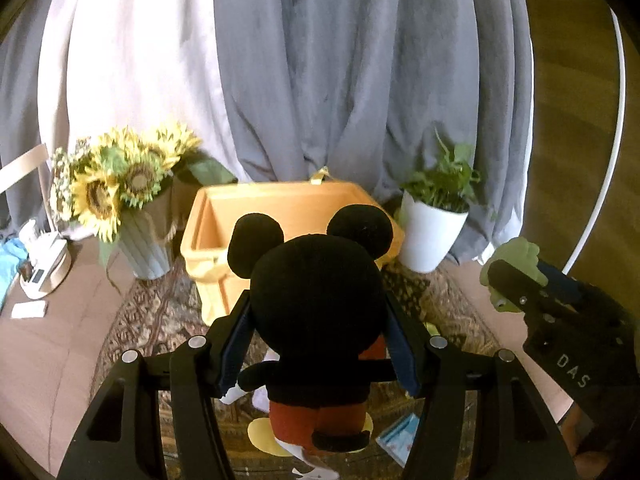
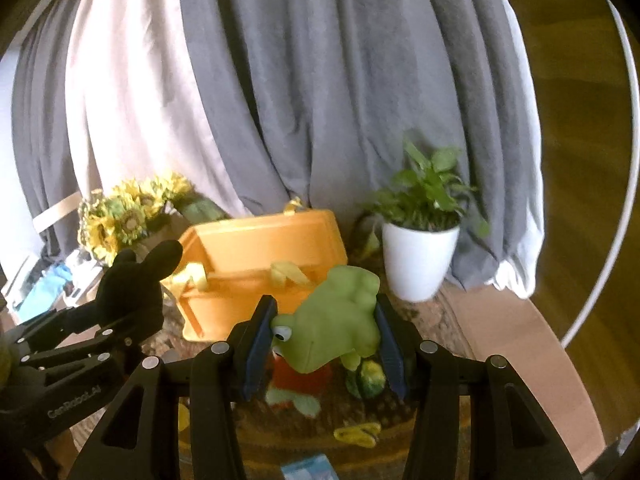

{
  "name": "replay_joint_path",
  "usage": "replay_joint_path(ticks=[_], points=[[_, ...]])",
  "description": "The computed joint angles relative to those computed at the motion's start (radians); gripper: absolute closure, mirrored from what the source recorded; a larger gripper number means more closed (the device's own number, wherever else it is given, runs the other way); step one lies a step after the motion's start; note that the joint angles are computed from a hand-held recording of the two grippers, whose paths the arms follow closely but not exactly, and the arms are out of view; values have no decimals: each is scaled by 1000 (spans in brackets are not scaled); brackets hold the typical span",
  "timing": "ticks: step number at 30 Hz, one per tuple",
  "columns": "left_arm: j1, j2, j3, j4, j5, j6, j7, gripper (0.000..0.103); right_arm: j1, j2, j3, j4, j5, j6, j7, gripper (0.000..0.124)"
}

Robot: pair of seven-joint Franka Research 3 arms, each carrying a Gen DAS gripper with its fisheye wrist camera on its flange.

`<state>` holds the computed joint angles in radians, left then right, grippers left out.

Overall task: Organize soft objects
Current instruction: 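Lift both held plushes and carry them over the orange crate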

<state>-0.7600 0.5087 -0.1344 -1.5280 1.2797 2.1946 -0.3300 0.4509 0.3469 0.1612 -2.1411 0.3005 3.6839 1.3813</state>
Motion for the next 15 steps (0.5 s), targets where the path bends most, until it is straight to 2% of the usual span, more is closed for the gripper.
replay_joint_path(ticks=[5,15], points=[[11,-3,13,23,15,0,15,42,-39,36,26,74,-83,-8,50,74],[15,4,44,86,77,-71,41,42,-57,139,48,277,-165,-50,88,74]])
